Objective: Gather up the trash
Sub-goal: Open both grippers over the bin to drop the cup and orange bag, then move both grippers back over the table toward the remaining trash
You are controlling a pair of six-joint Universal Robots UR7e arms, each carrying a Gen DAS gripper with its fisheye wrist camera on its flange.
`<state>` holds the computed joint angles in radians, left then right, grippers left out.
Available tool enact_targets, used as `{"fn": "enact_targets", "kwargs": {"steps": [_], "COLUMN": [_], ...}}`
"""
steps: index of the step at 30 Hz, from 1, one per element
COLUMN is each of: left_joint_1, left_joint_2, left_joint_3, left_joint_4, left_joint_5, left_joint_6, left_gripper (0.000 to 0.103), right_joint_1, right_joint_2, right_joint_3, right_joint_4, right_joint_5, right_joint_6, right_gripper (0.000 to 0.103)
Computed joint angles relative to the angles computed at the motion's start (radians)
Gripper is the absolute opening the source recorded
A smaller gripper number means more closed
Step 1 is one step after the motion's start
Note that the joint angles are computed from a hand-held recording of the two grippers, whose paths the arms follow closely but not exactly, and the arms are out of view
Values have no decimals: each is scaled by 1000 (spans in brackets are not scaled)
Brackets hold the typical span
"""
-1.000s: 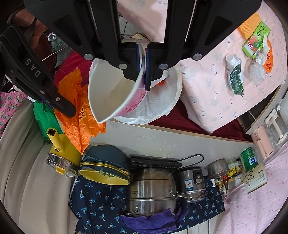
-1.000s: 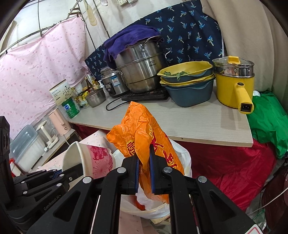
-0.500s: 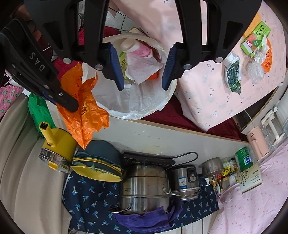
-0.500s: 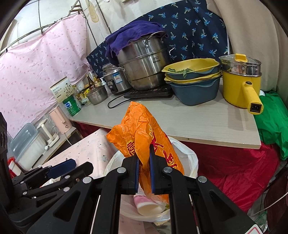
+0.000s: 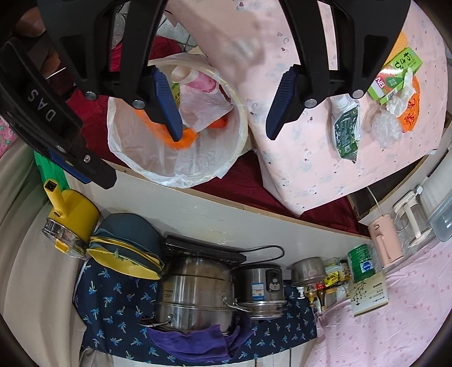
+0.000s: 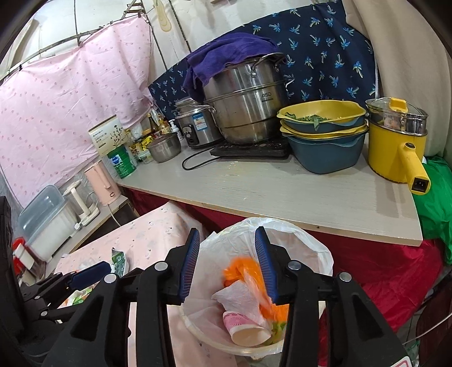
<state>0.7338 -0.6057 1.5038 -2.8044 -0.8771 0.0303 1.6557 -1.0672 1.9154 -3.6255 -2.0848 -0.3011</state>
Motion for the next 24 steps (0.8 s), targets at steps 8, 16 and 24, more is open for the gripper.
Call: {"fn": "enact_targets", "kwargs": {"steps": [8,16,24], "left_joint_1": [12,34,63], "left_joint_2": [-50,-119,-192], "left_joint_3": [49,107,166], "left_joint_4": [-26,-52,-70], "left_joint_5": [13,41,89], "left_joint_6": [-23,-45,-80], "left_gripper": [58,58,59], "right_joint_1": [50,105,152], "right_joint_2": [23,64,119], "right_joint_3": [-12,-38,-78], "right_joint_4": [14,46,103], "right_joint_5": [-18,-50,-70], "right_joint_6": [-24,-37,-38], "right_gripper": [40,47,50]}}
